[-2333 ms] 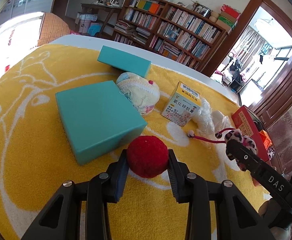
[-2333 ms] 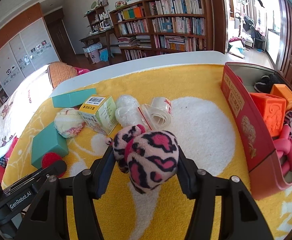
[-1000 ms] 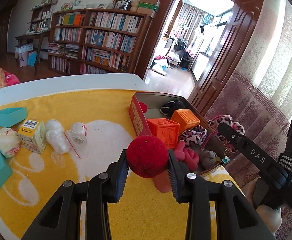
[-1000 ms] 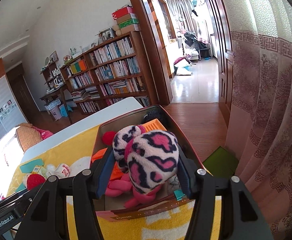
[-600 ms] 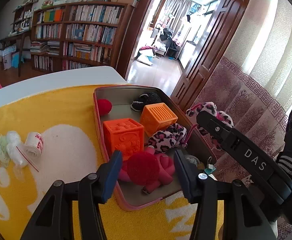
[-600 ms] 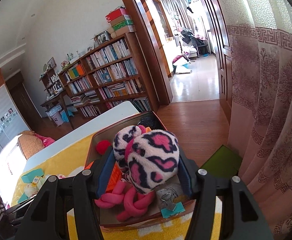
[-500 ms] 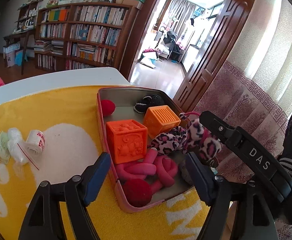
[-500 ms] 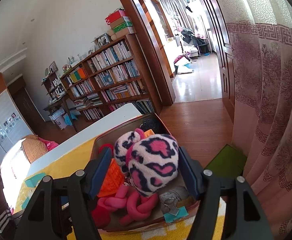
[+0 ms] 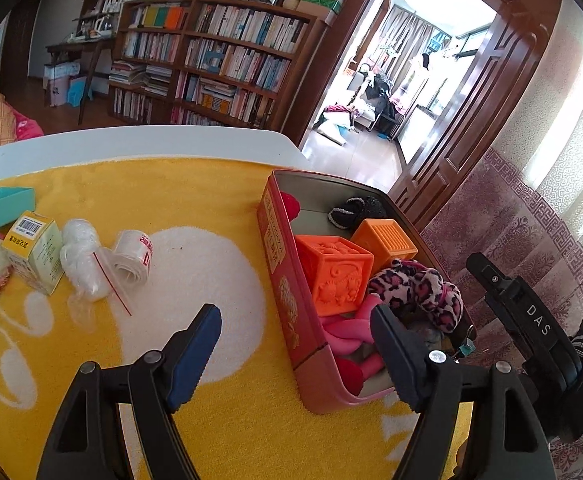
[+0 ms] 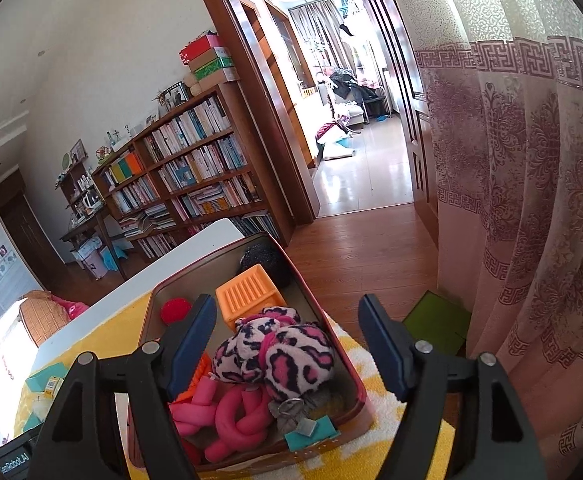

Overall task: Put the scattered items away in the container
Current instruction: 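Withdraw both open tools from the tin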

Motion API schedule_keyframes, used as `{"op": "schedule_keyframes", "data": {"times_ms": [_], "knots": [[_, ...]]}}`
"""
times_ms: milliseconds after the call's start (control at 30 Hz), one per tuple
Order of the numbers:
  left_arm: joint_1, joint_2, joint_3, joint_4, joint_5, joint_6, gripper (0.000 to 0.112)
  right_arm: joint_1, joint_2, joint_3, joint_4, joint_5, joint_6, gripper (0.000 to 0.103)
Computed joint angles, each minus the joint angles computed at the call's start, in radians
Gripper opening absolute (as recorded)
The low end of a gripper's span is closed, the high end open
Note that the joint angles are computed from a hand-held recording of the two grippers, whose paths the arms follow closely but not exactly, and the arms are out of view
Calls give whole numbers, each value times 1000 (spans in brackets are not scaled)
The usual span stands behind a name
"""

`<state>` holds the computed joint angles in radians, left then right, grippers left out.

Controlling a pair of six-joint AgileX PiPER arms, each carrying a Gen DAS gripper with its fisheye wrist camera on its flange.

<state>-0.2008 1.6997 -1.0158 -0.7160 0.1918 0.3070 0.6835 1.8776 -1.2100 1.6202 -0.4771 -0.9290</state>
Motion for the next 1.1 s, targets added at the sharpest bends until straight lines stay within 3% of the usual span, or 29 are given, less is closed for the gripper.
{"op": "schedule_keyframes", "data": {"times_ms": [233, 533, 767, 1100], "knots": [[25, -36, 34, 2, 10, 1, 79, 27, 19, -14, 15, -69, -31, 77], [131, -113, 117, -113, 29, 108, 79, 48, 38, -30, 16, -120, -54, 77], [286, -177, 211, -127, 34, 127, 79, 69, 54, -58, 28, -127, -103, 79], [597, -197, 321, -343, 65, 418, 79, 103, 25, -81, 59, -65, -151, 80]]}}
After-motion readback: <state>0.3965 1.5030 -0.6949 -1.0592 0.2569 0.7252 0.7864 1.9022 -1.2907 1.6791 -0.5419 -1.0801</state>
